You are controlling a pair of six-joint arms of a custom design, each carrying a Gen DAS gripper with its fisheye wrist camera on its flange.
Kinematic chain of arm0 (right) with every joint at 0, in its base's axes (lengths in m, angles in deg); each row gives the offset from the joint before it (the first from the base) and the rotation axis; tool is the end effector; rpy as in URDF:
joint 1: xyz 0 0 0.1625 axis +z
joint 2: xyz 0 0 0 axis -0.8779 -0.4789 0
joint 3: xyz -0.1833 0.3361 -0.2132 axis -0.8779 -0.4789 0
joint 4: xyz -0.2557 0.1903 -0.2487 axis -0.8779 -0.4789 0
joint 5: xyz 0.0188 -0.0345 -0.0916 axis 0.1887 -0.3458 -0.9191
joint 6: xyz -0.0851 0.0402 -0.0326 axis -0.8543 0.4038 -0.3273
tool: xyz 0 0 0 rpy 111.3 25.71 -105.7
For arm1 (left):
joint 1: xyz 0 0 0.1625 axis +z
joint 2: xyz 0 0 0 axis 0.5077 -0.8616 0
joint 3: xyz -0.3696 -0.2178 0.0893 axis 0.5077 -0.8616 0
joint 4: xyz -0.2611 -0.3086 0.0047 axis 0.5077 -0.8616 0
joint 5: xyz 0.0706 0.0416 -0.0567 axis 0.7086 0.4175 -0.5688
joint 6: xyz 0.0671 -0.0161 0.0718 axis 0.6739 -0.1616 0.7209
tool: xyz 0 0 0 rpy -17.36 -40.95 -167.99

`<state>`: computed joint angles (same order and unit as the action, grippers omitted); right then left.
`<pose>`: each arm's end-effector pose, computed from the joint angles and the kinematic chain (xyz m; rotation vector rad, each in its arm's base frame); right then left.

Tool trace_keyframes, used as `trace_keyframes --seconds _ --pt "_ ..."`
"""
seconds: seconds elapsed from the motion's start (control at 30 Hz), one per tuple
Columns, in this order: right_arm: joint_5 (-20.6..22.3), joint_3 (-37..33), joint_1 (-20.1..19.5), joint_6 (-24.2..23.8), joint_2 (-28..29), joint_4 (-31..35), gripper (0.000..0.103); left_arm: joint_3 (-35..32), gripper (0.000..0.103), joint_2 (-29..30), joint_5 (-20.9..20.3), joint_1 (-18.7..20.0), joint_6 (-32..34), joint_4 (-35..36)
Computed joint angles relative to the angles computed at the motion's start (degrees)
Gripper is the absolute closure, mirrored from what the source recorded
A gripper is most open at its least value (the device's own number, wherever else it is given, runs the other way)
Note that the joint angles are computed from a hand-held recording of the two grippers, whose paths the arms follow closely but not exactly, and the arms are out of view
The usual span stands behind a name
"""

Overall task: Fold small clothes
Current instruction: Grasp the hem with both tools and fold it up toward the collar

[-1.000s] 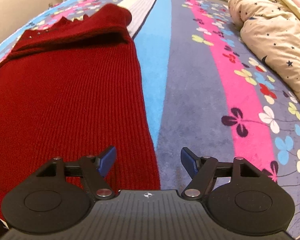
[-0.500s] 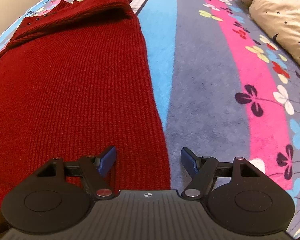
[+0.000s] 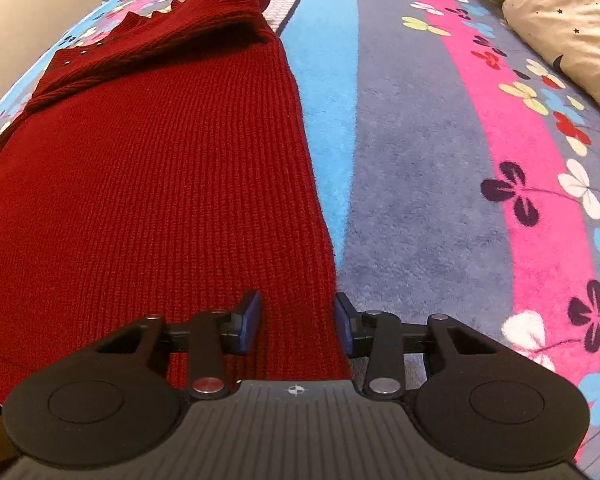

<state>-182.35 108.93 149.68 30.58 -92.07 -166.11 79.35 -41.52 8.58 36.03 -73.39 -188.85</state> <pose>0.0586 -0.5341 0.2244 -0.0765 -2.3834 0.6873 -0.0903 -0.6948 0.2145 0.4842 2.4593 -0.2888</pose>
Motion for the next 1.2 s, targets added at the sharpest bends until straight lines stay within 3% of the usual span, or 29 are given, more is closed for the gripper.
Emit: trace_keyframes --seconds 0.03,0.2,0.33,0.43,0.57,0.63,0.87,1.03,1.2 --pt "0.03 0.02 -0.06 0.15 -0.08 0.25 0.061 0.1 0.062 -0.16 0.1 0.02 -1.14 1.24" --pt "-0.43 -0.08 0.05 0.15 0.07 0.57 0.06 1.85 0.061 -1.12 -0.35 -0.04 -0.94 0.86" --pt "-0.23 -0.05 0.06 0.01 -0.06 0.72 0.065 2.42 0.081 -1.32 -0.57 -0.18 -0.18 -0.84" --pt "-0.57 0.33 0.54 -1.45 0.06 -1.26 0.095 4.34 0.092 -1.66 0.83 -1.13 3.42 -4.58" --pt "5.76 3.31 0.81 -4.62 -2.21 -7.63 0.096 7.73 0.096 -3.85 -0.72 -2.22 8.26 -11.93" --pt "9.55 5.13 1.02 -5.3 -3.95 -10.89 0.096 8.77 0.096 -5.34 -2.21 -2.78 9.62 -13.96" --pt "17.02 11.63 3.07 -0.75 -10.37 -20.44 0.098 10.53 0.098 -12.06 -9.62 -4.1 11.71 -15.68" --pt "20.25 18.04 5.59 3.14 -16.29 -25.57 0.098 10.98 0.098 -19.3 -15.11 -4.87 11.57 -11.52" --pt "23.21 25.07 9.78 3.97 -23.23 -31.29 0.099 10.61 0.098 -25.55 -21.32 -5.09 11.35 -8.94"
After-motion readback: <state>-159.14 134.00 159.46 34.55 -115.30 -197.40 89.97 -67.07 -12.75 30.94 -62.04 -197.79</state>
